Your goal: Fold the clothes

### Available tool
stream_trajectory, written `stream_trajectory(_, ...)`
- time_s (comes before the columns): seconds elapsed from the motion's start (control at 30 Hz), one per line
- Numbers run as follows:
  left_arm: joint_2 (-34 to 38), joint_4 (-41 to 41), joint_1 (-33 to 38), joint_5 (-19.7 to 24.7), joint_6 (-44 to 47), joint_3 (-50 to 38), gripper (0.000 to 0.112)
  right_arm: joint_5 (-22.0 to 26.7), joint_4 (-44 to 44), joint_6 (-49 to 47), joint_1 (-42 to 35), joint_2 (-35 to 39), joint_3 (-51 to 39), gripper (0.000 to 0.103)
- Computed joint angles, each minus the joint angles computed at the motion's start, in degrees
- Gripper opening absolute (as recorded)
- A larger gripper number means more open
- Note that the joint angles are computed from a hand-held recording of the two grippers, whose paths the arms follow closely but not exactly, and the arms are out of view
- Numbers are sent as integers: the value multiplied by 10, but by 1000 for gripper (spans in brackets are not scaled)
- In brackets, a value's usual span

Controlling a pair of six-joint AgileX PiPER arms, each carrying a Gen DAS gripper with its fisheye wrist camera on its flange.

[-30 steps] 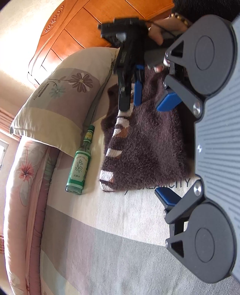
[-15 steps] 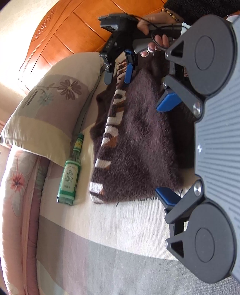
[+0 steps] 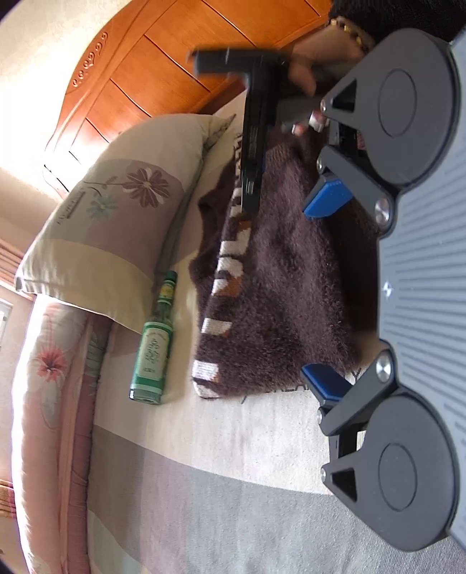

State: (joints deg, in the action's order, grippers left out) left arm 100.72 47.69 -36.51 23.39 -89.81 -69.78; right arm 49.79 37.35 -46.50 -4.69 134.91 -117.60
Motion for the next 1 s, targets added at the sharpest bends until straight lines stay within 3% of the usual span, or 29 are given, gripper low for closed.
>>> stream_trajectory(0.1,-11,19,1,-6,-19,13,89,-107,-63,32,52,6,32,103)
stream_trajectory(0.17,-21,30,7,-10,-38,24,89,-143,-114,63,74,28,30,103)
stream_trajectory(0.23,-32,41,13,-16,-58,37,89,-192,-103,38,81,18,69,103)
stream_trajectory(0.27,-40,50,16,-23,-70,45,89,-192,-88,23,80,10,79,103)
stream_trajectory(0.33,-56,66,23,-34,-92,60,90,-161,-38,-17,72,0,80,103)
stream_trajectory(0.4,-71,73,25,-37,-102,71,93,-98,27,-70,65,-3,60,103)
stream_trajectory(0.47,-83,69,25,-40,-101,79,93,-38,54,-91,71,5,25,103)
stream_trajectory(0.53,-90,49,22,-40,-73,81,93,-16,62,-106,88,8,6,103)
stream_trajectory(0.67,-98,-13,26,-57,1,84,93,-31,-2,-41,142,45,-50,103)
stream_trajectory(0.83,-104,-36,39,-83,21,94,93,-27,-108,56,186,123,-151,103)
stream_trajectory(0.93,-106,-24,44,-90,3,100,93,-13,-102,57,181,121,-157,103)
stream_trajectory(1.0,-110,-14,43,-91,-9,105,93,-19,-71,28,170,86,-111,103)
